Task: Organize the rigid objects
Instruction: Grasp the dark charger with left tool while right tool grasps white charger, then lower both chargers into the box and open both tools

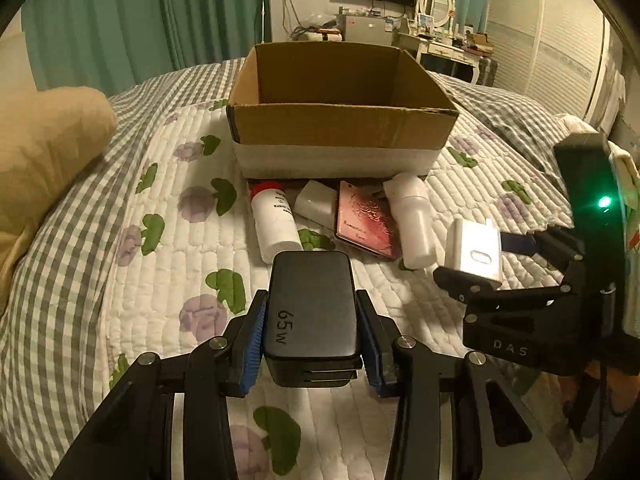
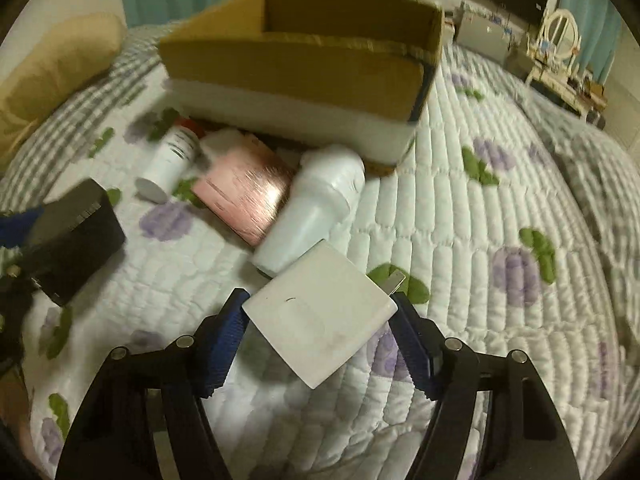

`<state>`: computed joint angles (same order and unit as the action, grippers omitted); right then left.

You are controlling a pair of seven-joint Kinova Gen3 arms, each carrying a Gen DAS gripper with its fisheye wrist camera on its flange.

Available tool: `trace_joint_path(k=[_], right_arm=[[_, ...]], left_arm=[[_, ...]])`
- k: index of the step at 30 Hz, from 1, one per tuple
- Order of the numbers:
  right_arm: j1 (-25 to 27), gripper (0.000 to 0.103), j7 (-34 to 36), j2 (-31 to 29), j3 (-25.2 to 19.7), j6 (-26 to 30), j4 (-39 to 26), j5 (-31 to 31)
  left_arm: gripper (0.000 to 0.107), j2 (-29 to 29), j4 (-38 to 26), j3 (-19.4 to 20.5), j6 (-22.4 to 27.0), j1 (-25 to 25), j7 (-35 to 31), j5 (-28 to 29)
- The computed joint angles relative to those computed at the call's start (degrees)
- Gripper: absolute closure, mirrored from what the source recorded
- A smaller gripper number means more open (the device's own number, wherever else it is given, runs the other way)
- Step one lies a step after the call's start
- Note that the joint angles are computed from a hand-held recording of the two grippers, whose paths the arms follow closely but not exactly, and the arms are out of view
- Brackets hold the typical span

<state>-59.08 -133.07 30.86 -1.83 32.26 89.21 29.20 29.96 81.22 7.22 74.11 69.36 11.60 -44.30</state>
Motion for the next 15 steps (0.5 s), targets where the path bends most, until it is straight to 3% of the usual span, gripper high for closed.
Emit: trace_joint_path(k=[5,15], right_arm=[[-2.39,0.033,-3.21,-3.35,1.24,-0.67,1.72,3.19],[1.56,0.033,-2.42,-9.38,-1.7,-3.05,0.79,5.27]], left_arm=[[0.065,-0.27,-2.08,0.1,2.6,0.47,-1.22,0.05],[0.065,-1.53,-8.61,-1.33,8.94,-1.28,-8.04,-3.78]])
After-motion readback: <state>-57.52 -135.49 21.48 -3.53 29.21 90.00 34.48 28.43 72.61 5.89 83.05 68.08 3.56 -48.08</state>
